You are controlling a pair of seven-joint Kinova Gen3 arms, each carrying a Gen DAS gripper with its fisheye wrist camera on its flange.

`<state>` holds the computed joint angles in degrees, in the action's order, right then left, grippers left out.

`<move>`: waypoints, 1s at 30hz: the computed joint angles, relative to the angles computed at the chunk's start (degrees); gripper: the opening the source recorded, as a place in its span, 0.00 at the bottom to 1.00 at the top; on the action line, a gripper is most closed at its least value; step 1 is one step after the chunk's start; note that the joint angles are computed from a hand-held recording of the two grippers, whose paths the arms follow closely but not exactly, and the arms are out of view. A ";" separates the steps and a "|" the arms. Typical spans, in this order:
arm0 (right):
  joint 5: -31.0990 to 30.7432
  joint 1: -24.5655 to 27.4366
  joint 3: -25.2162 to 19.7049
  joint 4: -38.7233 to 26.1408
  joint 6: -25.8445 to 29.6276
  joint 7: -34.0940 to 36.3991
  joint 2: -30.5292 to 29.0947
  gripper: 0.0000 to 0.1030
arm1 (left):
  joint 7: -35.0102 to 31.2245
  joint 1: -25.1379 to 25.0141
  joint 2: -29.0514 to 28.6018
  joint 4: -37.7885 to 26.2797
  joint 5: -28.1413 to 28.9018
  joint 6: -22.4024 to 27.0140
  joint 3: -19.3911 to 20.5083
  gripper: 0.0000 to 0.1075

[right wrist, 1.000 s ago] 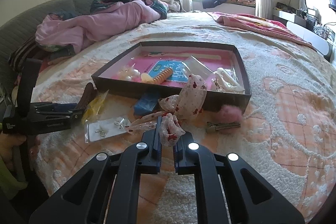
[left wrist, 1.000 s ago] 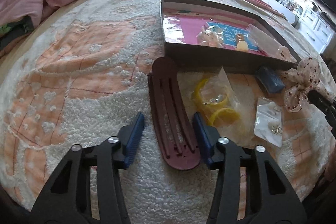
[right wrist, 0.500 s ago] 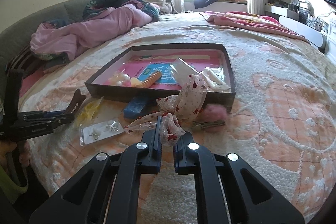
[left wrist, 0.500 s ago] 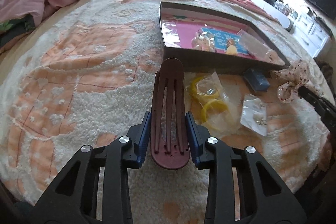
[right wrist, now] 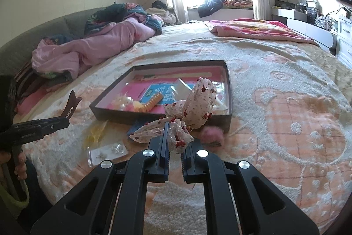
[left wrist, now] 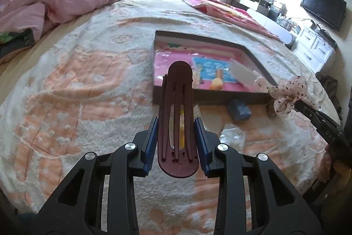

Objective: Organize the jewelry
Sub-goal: 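Grasp the maroon comb clip with left tool while right tool holds the scrunchie, then carry the comb clip and scrunchie over the tray with both tools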

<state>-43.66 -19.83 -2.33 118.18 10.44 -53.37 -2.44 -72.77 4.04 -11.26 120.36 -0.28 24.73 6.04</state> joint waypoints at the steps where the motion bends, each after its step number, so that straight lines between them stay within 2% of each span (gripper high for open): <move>1: 0.01 0.17 0.12 -0.11 -0.14 0.07 -0.14 0.08 | -0.09 0.18 0.23 -0.42 0.03 -0.07 0.12 0.23; 9: 2.75 1.03 0.58 -1.63 -0.44 -2.59 0.07 0.08 | -1.51 1.63 2.86 -3.29 0.99 -1.46 -0.10 0.23; 19: 12.73 3.49 -1.93 -3.96 -1.08 -12.54 1.96 0.08 | -4.54 2.74 6.75 -7.03 2.69 -3.29 -0.64 0.23; 24: 14.94 4.86 -3.13 -5.46 -1.34 -14.15 3.08 0.08 | -5.29 3.11 8.89 -9.20 2.99 -3.93 -0.64 0.23; 27: 14.26 6.11 -4.06 -6.25 -1.30 -13.48 3.81 0.08 | -5.13 3.26 10.00 -10.08 2.36 -4.40 -0.59 0.23; 30: 17.23 6.58 -4.54 -7.16 -1.23 -15.93 4.50 0.08 | -5.17 3.41 11.35 -11.38 1.95 -4.29 -0.66 0.23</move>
<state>-26.43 -13.25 -6.88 111.03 9.21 -69.30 2.06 -77.94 7.45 0.08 108.98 1.67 20.43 5.38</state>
